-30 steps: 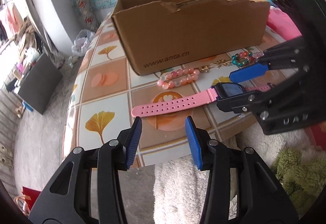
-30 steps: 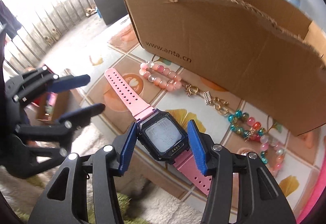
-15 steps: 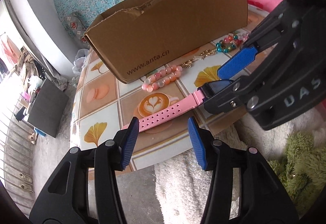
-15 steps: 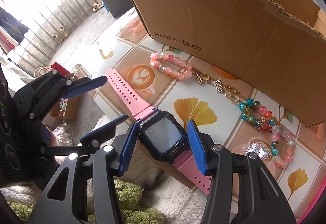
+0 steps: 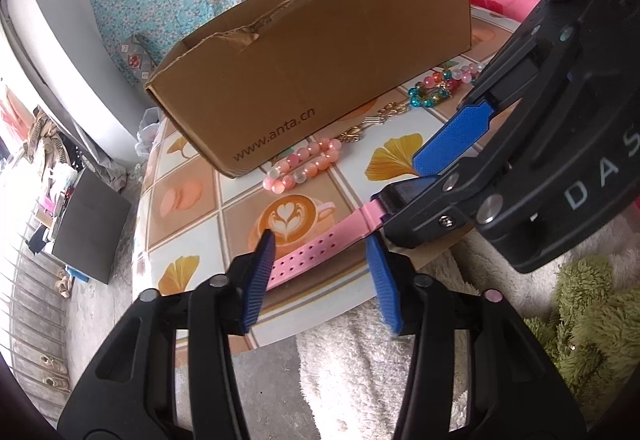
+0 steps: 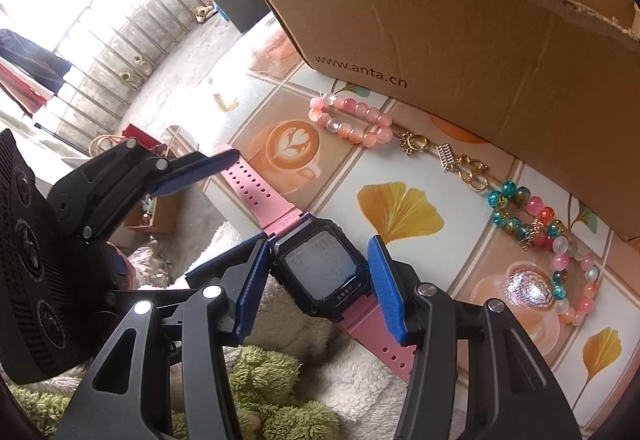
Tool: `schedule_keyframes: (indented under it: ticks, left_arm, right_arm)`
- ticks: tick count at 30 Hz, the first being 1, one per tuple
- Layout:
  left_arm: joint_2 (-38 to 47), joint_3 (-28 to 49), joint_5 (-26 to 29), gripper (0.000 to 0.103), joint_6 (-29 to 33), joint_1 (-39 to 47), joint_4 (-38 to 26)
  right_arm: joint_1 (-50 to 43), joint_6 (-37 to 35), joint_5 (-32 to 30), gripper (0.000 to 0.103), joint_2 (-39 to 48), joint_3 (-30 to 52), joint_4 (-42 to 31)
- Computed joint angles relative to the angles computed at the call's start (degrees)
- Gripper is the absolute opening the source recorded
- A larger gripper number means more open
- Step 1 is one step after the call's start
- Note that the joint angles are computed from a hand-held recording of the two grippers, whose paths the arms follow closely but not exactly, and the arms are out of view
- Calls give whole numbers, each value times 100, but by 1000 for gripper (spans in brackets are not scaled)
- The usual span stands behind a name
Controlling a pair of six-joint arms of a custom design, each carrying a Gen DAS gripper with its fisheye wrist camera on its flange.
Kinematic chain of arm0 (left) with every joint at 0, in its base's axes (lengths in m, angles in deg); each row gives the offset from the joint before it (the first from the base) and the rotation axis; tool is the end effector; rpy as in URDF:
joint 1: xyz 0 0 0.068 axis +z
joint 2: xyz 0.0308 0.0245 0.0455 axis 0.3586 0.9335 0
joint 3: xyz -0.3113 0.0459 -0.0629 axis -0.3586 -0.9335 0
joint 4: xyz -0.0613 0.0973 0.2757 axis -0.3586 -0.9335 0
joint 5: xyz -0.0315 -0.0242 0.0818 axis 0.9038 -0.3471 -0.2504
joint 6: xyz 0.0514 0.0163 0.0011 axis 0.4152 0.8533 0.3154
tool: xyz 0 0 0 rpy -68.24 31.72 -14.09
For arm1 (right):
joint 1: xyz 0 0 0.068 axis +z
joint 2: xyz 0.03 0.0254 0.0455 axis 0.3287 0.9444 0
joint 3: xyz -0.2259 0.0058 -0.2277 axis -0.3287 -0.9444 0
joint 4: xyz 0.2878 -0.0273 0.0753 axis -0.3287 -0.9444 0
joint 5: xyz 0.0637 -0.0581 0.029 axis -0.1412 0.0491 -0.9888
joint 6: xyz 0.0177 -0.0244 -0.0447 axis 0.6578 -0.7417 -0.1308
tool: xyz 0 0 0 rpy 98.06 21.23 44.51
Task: Organize jewelry
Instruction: 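Lift the watch off the table with both tools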
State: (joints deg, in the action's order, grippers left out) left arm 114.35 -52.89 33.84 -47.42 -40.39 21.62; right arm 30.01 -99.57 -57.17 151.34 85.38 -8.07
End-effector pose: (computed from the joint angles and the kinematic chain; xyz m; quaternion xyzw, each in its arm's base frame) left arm 0.1505 -0.2310 0.0744 0.2071 0.9121 0.1048 0.3380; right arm 0.2879 0.0721 0.0863 -0.3270 0.9111 0.2322 0.0955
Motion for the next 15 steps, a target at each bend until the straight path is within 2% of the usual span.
schedule_keyframes:
  ticks: [1, 4, 8, 15]
  left_arm:
    - [24, 11, 35, 41, 23, 16, 21]
    - [26, 7, 159, 29, 39, 57, 81]
    - [-78, -78, 512, 21, 30, 208, 249]
    - [-361, -353, 1727, 20, -24, 908, 697]
  right_arm:
    - [-12, -23, -18, 50, 14, 22, -34]
    - [-122, -157, -84, 50, 126, 110, -101]
    - [-242, -202, -213, 50, 220, 167, -132]
    - [-334, -114, -366, 50, 148, 74, -42]
